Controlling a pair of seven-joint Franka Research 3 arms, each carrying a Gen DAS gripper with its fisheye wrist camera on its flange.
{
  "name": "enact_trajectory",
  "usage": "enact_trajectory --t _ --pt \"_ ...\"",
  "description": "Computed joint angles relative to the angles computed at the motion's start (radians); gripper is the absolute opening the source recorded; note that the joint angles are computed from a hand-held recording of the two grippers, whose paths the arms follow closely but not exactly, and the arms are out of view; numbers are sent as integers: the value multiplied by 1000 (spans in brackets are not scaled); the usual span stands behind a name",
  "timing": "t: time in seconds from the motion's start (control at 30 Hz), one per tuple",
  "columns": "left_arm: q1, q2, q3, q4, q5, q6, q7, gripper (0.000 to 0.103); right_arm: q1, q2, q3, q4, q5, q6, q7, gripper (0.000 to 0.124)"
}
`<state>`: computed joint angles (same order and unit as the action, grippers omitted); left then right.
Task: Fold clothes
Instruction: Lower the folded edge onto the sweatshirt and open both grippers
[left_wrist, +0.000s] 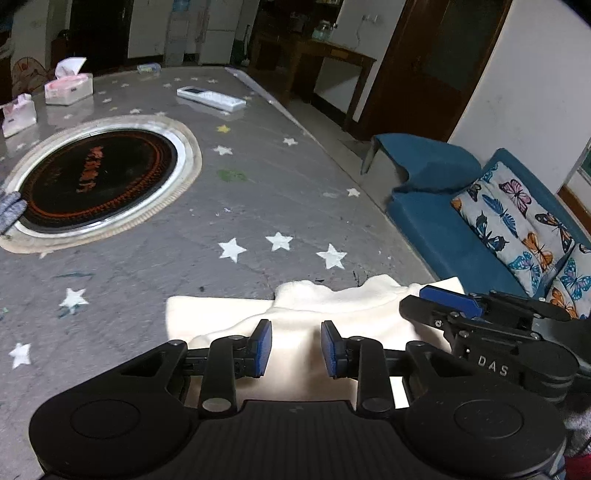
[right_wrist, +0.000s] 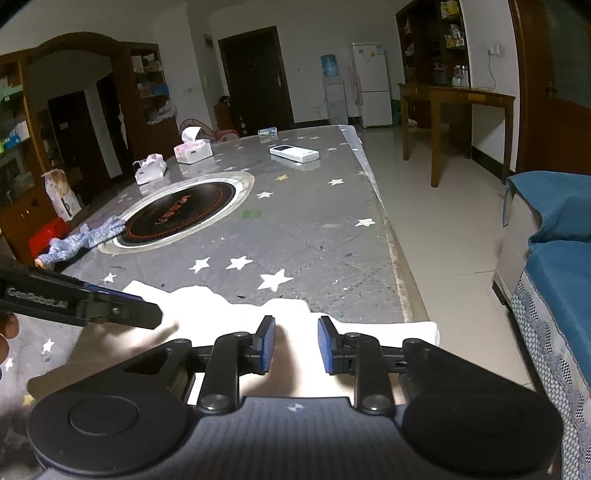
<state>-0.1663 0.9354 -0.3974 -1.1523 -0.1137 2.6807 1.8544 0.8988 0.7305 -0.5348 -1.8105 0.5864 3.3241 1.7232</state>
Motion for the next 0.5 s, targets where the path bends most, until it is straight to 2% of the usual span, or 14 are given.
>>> enact_trajectory --t 0.1,0.23,0.33,0.5 --pt "-22 41 19 63 12 -31 -17 31 8 20 -15 16 -5 -14 8 33" --pt "-18 42 14 58 11 -18 -14 31 -2 28 -5 25 -16 -8 14 41" --pt "-4 8 6 2 10 15 -4 34 12 23 -15 19 -17 -7 15 48" --pt "53 -89 -39 -179 6 126 43 34 60 -12 -32 -29 -8 10 -8 67"
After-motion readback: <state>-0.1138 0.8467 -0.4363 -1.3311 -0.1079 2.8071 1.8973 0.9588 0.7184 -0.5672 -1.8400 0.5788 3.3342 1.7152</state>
